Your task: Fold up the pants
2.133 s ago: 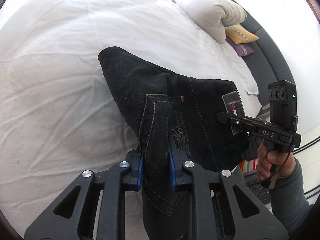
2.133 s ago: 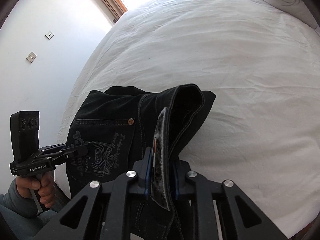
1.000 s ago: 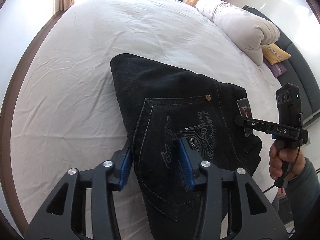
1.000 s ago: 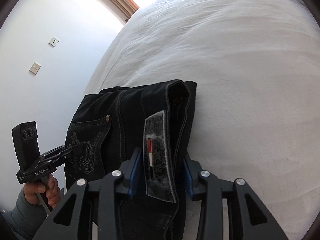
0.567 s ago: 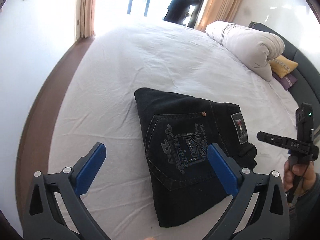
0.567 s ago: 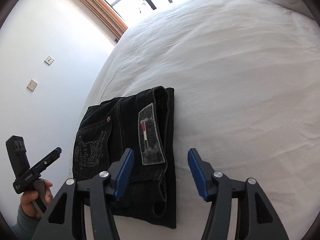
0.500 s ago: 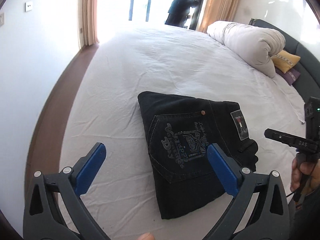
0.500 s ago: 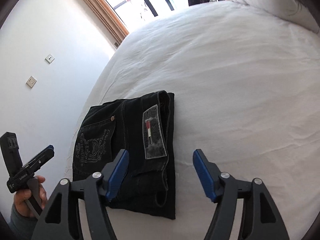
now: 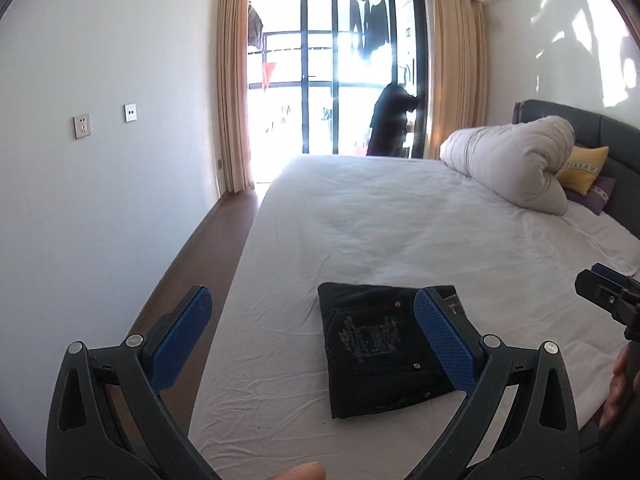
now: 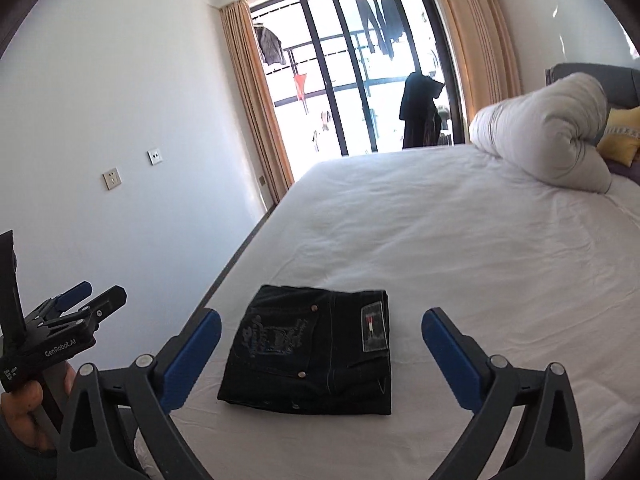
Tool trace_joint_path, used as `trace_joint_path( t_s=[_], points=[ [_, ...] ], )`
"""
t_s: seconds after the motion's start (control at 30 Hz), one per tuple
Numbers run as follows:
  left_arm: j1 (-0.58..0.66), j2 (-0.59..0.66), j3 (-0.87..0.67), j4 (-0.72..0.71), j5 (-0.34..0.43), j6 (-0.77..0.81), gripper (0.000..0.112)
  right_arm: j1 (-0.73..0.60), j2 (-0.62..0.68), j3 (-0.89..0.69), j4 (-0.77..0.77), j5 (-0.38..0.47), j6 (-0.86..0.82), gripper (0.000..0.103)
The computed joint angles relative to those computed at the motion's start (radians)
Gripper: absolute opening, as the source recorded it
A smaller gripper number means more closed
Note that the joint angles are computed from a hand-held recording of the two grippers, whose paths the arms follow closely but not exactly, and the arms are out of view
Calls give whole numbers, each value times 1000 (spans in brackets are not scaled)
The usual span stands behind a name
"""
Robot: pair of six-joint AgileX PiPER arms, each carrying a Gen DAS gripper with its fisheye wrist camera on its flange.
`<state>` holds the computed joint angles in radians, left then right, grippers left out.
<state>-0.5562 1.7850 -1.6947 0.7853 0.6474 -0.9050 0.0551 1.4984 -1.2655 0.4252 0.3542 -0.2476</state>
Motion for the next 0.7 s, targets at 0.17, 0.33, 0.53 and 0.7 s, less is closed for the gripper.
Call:
trace_joint_path(
  t_s=[0.17, 0.33, 0.53, 0.7],
  points=[
    [-27, 9, -137, -108, 222, 129, 103, 48, -96, 20, -81, 0, 91, 103],
    [-44, 13, -189, -186, 328, 159, 103, 111, -145, 22, -265, 21, 287, 103],
    [-52, 25, -166, -290, 347, 183, 103, 165, -110, -43, -448, 183, 504, 103],
    [-54, 56, -145, -336, 325, 208, 103, 209, -57, -80, -579, 285, 653, 103]
  ],
)
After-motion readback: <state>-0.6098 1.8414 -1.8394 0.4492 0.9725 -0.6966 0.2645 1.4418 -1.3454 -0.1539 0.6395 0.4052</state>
